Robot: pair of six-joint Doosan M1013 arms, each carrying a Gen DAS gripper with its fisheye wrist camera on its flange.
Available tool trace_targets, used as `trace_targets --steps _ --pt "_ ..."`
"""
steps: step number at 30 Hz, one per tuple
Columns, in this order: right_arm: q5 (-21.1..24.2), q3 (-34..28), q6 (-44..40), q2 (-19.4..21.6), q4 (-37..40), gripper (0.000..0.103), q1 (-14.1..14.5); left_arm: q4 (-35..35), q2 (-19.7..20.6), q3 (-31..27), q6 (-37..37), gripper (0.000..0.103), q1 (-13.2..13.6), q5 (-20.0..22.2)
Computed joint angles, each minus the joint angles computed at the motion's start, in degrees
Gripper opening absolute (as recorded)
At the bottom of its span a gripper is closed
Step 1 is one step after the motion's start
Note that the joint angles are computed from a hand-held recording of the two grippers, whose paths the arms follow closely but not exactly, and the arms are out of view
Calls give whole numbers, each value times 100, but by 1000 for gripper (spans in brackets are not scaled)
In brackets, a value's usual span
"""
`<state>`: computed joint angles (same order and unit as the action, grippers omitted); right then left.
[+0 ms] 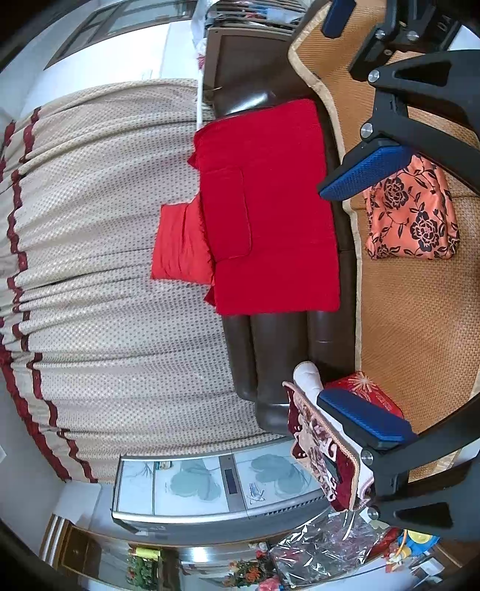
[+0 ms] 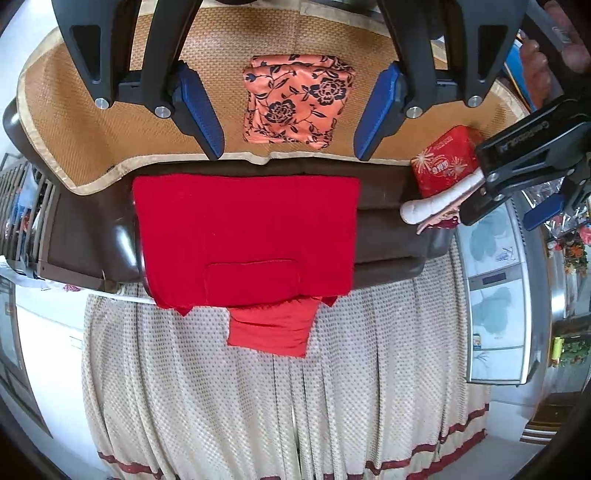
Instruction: Fold small clothes
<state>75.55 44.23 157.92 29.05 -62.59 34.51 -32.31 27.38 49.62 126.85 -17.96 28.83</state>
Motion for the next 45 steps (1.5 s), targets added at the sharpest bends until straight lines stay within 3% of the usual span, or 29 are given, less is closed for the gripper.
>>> trace_targets --steps 29,45 --pt "137 -888 -525 582 -192 76 132 -396 -73 62 142 103 204 -147" --pt "385 -1303 -551 792 -484 76 267 -1191 -267 360 917 103 342 -285"
